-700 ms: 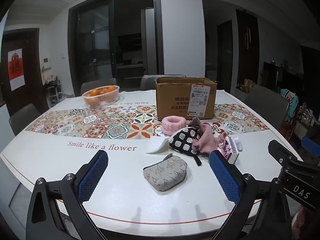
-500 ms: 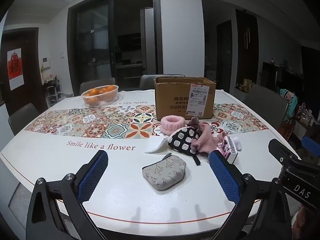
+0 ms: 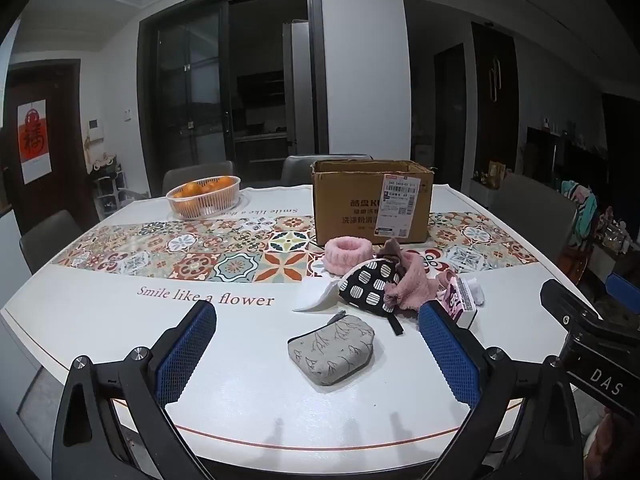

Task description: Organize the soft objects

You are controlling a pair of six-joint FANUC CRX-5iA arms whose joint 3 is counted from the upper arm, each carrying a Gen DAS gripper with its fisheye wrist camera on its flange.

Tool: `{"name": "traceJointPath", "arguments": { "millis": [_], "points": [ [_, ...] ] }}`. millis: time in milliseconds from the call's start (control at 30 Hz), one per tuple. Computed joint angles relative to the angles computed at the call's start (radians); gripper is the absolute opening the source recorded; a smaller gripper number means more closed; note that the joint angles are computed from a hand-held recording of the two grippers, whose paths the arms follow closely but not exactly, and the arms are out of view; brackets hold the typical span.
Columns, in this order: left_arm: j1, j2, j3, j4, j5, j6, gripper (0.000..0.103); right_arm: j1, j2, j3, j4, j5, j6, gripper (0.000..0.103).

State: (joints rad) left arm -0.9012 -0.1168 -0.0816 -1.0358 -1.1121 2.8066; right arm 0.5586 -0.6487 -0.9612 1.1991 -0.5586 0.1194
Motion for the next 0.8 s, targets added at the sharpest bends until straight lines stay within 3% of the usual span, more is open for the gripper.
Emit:
{"name": "traceJointPath", "arguments": {
  "millis": [800],
  "points": [
    [-0.005,-0.002,-0.004,-0.003,0.001,0.006,0.103,0.001,-0.007,0.001,-0.002,-0.003,0.008,0.103]
  ]
}}
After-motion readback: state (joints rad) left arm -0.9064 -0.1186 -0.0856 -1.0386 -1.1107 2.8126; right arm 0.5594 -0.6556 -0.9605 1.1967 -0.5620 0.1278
